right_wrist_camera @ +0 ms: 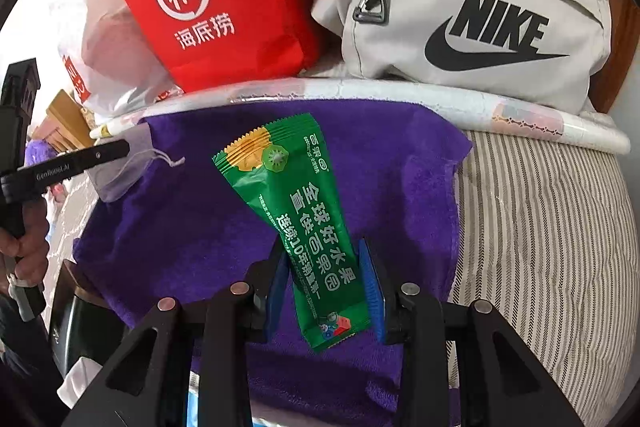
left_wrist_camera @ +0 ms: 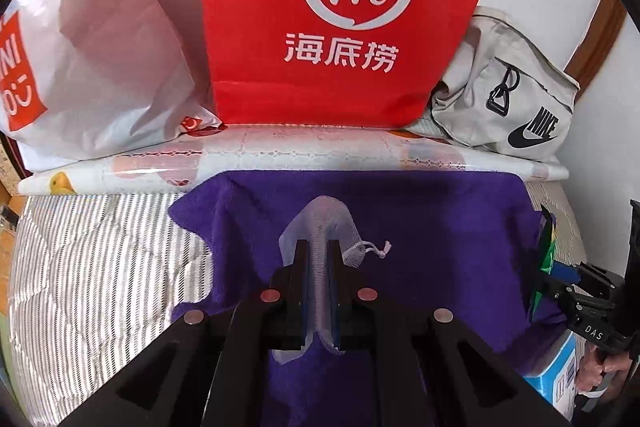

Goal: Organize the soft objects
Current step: 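Open left tool over the purple towel while right tool releases the packet beside it, then reach left tool to the lemon-print sachet while right tool grasps the mint-green knit glove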

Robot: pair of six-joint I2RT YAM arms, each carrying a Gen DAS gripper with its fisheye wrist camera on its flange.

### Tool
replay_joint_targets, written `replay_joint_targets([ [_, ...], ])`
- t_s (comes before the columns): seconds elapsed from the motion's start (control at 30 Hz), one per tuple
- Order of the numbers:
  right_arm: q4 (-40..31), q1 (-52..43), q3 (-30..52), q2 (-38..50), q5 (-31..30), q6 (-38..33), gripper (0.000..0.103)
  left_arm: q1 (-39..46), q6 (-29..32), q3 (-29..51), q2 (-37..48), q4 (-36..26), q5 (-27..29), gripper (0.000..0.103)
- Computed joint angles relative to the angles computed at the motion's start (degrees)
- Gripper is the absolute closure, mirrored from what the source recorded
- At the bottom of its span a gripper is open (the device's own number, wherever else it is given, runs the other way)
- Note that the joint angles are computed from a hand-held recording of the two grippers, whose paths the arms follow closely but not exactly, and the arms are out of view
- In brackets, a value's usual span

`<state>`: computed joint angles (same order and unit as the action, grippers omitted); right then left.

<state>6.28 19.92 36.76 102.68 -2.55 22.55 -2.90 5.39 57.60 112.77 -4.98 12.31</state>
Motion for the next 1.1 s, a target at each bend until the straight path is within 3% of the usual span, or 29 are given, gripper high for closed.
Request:
replay_joint_targets([
  [0.17,-0.5,-0.3,0.8,1.0,0.0,-0.1,0.066,-0.4,0.2,1.4,1.8,-0.8,-0.1,0.091],
  [0.27,-1.6,0.2,1.5,1.5,0.5,-0.2,0.063,-0.2,0.1,2.2,2.1,-2.6,0.1,0.077],
  [0.37,-2.5,0.4,1.9,1.5,0.9,0.0,0.052,-0.1,0.0,1.5,1.2,-2.4,0.0,0.063],
  [0.47,-2.9,0.7,1.0,0.1,2.0,0.5,0.046,0.1,0.0,0.6,-0.3,-2.9,0.0,0.056],
  [0.57,-3.9,0.9,0.0,-2.1,2.7,1.7,0.036,0.3,0.4,-0.9,-2.3,-3.4,-1.0,0.054],
  [0.73,-6.5,2.9,-1.7,-6.4,5.2,2.4,0.035,0.0,0.6,-5.3,-7.6,-3.9,-3.4,0.051],
  [0.93,-12.2,7.2,-3.8,-14.1,8.6,5.3,0.034,1.8,1.8,-14.1,-18.8,-3.7,-2.2,0.049],
  [1.1,-17.9,13.8,-5.5,-21.5,14.6,10.4,0.022,4.3,4.6,-21.9,-30.1,-5.8,-1.1,0.049],
])
